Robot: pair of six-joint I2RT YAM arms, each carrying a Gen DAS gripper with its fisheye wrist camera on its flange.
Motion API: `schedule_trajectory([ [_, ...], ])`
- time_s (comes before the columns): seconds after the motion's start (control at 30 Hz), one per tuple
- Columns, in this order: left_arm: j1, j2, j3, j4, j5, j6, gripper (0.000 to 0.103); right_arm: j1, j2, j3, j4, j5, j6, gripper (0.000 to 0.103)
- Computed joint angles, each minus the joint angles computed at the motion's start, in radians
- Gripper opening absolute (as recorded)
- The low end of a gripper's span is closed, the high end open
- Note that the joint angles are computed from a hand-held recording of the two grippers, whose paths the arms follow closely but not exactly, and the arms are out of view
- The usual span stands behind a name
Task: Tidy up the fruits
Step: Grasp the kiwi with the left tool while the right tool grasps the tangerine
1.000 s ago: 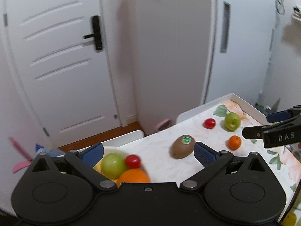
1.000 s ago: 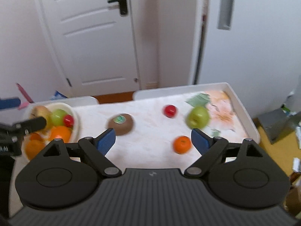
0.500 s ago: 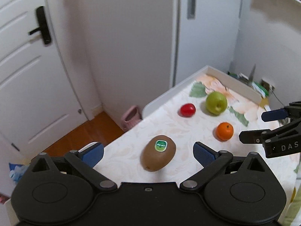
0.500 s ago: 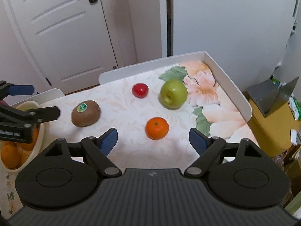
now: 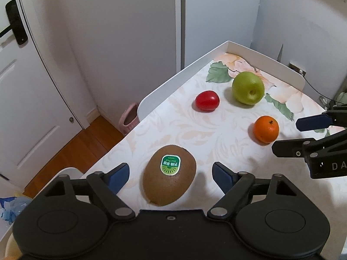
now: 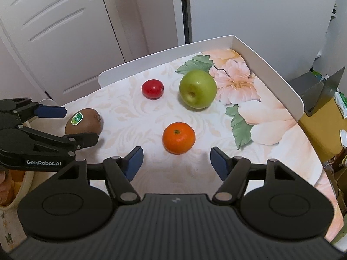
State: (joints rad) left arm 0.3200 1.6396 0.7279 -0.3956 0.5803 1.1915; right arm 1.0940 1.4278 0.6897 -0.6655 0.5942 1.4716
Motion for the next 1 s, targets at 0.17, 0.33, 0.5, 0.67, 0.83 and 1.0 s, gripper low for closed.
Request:
schedule_trajectory([
  [0.17, -0.026, 0.041, 0.021, 0.008, -0.010, -0.027, 0.072, -0.034, 0.012, -0.011, 0.056, -0.012, -0.041, 0.077],
  [0.33, -0.029, 0.041, 0.010, 0.030, -0.028, -0.017, 0.057, -0.056, 0.027, -0.015, 0.085, -0.024, -0.059, 0.074],
  [0.5, -0.017, 0.033, 0.008, 0.021, -0.030, 0.001, 0.056, -0.077, 0.038, -0.025, 0.116, -0.034, -0.085, 0.072],
  [0.67, -0.003, 0.002, -0.018, 0.031, -0.030, 0.018, 0.055, -0.098, 0.047, -0.033, 0.145, -0.043, -0.123, 0.068],
  [0.83, 0.004, -0.036, -0.032, 0.018, -0.018, 0.016, 0.055, -0.112, 0.052, -0.037, 0.156, -0.043, -0.144, 0.065],
  [1.0, 0.006, -0.072, -0.041, 0.002, -0.007, 0.002, 0.055, -0.132, 0.047, -0.059, 0.187, -0.051, -0.174, 0.055],
])
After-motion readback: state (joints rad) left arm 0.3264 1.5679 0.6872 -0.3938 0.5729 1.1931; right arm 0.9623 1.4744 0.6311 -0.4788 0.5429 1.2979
